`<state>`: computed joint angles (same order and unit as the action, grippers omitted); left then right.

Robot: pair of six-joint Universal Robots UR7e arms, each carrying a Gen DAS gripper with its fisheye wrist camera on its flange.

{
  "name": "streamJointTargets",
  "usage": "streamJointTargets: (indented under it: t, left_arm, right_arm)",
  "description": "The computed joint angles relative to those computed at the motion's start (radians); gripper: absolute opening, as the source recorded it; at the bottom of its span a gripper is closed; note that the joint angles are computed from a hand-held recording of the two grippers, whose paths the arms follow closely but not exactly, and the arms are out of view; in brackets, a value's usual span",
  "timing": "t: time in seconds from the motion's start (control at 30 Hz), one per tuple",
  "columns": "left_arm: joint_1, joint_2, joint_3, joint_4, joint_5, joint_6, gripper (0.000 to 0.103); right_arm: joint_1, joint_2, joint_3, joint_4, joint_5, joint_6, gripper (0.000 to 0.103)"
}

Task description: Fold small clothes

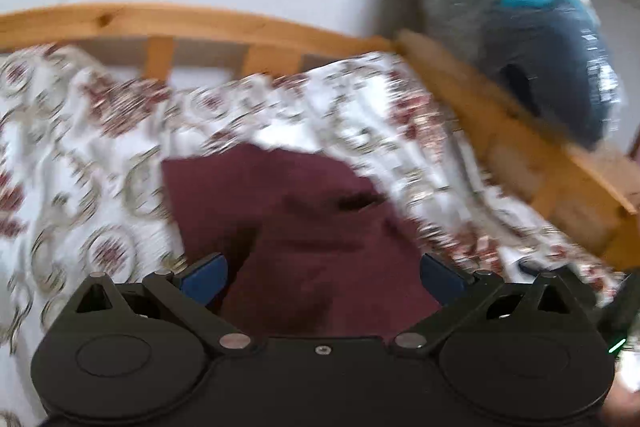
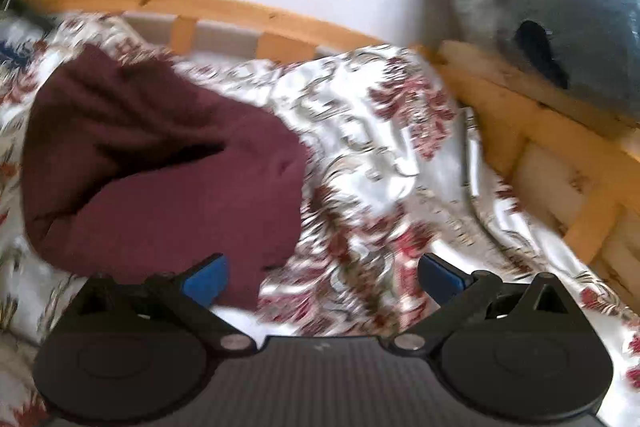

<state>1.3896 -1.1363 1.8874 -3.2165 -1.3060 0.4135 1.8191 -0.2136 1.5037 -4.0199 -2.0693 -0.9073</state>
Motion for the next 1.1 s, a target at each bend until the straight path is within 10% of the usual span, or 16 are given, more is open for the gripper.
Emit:
streamJointTargets:
  t: [0.53,0.87,1.1]
  left_arm:
    - [0.038,0.103,-0.023,-0.101,0.055,0.087,0.102]
    - [0.022,0.146,-0.052,-0.135,0.075,0.129,0.102]
    - [0.008,0.163,-0.042,-0.190,0.156,0.199,0.094]
  right_arm:
    - [-0.042,-0.169,-0.196,0.824,0.368,0.748,0.103]
    - [-0.065,0.014,-0.638,1.409,0.475,0.926,0.103]
    - [-0.069,0.076,-0.741,1.459,0.499,0.990,0.102]
